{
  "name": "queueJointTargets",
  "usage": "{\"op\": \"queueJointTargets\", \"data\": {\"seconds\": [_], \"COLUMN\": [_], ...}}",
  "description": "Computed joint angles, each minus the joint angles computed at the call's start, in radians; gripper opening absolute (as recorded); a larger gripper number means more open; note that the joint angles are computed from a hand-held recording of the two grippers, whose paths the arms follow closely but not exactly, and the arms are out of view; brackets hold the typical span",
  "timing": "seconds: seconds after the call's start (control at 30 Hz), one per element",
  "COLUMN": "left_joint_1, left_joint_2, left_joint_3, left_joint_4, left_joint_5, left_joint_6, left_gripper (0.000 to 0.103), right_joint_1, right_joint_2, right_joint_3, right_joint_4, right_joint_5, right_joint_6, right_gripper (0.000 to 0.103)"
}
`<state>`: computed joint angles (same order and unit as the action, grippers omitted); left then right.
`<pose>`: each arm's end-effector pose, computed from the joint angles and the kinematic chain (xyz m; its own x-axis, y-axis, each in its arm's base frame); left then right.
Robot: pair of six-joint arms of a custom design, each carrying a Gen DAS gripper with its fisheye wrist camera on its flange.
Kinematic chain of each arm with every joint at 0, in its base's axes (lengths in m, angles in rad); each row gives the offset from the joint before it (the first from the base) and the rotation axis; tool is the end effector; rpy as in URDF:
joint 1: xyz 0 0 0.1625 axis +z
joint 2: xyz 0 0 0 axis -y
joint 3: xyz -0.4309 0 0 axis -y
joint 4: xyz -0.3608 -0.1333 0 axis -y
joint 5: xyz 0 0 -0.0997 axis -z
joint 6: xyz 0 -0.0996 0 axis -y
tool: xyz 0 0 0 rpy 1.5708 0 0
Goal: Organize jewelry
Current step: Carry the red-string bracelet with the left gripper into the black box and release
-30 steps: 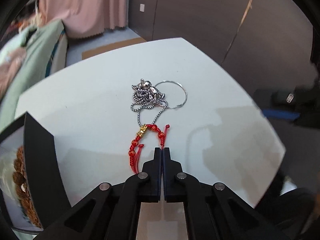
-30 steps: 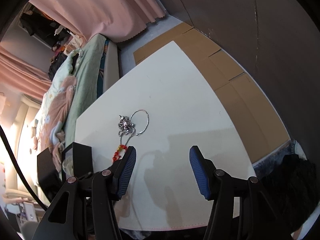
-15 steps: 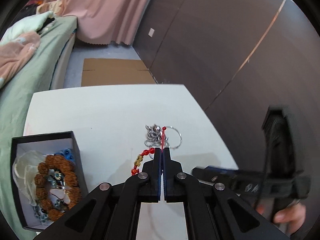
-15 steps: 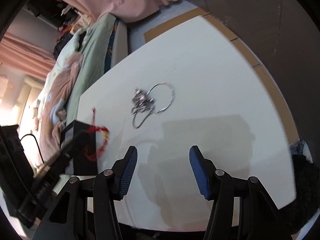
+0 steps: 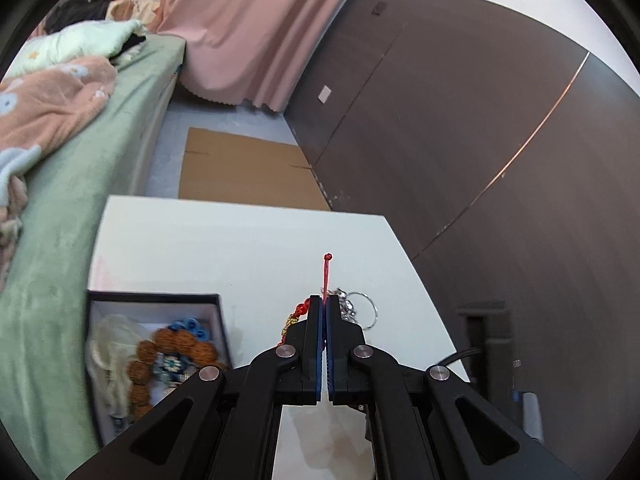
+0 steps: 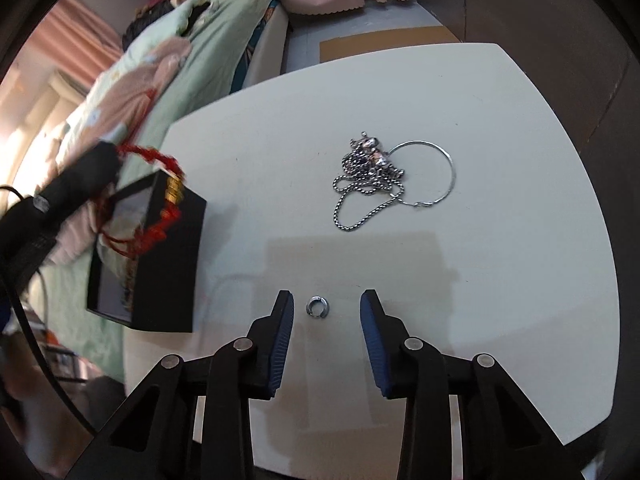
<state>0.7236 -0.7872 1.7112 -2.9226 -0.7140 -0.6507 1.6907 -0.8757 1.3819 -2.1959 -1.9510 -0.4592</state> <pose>-0.3411 -0.5796 0.1618 -0.9450 -0.1396 -0.2958 0.1376 0.6509 -0.7466 0.1796 -0.6849 0.2385 -0.7785 -0.4973 0.3829 -0.5174 0.8538 0.0570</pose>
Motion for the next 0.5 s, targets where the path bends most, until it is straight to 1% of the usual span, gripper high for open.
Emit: {"op": "queueJointTargets", "data": {"seconds": [0.07, 0.13, 0.3, 0.4, 0.43, 0.47, 0.5], "left_joint_1": [-0.005, -0.009, -0.026, -0.037, -0.040, -0.042, -0.043], "left_joint_2": [-0.014, -0.033, -0.081, -0.111, -0.120, -0.130, -0.136], "left_joint_3": [0.013, 0.035, 0.094, 0.128, 0.139, 0.150, 0.156], "left_joint_4": [-0.007, -0.017, -0.008, 0.003, 0.005, 0.008, 0.012], "left_joint_5": [0.015, 0.026, 0.064, 0.089, 0.094, 0.098, 0.100], "left_joint_6": [-0.003, -0.011, -0.037, -0.062, -0.070, -0.077, -0.082], "left_gripper": [0.000, 0.000, 0.000, 0.000, 0.000, 0.000, 0.000], "right_joint_1": [0.007, 0.011, 0.028, 0.047, 0.057, 0.070, 0.078], "right_joint_2": [0.011, 0.015, 0.022, 0.028, 0.029, 0.032, 0.032], "right_joint_3": [0.002, 0.015, 0.045, 0.075, 0.099, 0.128, 0.145], "right_joint_4": [-0.004, -0.020, -0.092, -0.159, -0.202, -0.262, -0.292], "right_joint_5": [-0.027, -0.046, -0.090, -0.147, -0.178, -0.216, -0.232], "right_joint_6": [-0.008, -0.012, -0.063, -0.121, -0.158, -0.216, -0.247], "right_gripper": [0.028, 0.028, 0.028, 0.028, 0.028, 0.025, 0.016]}}
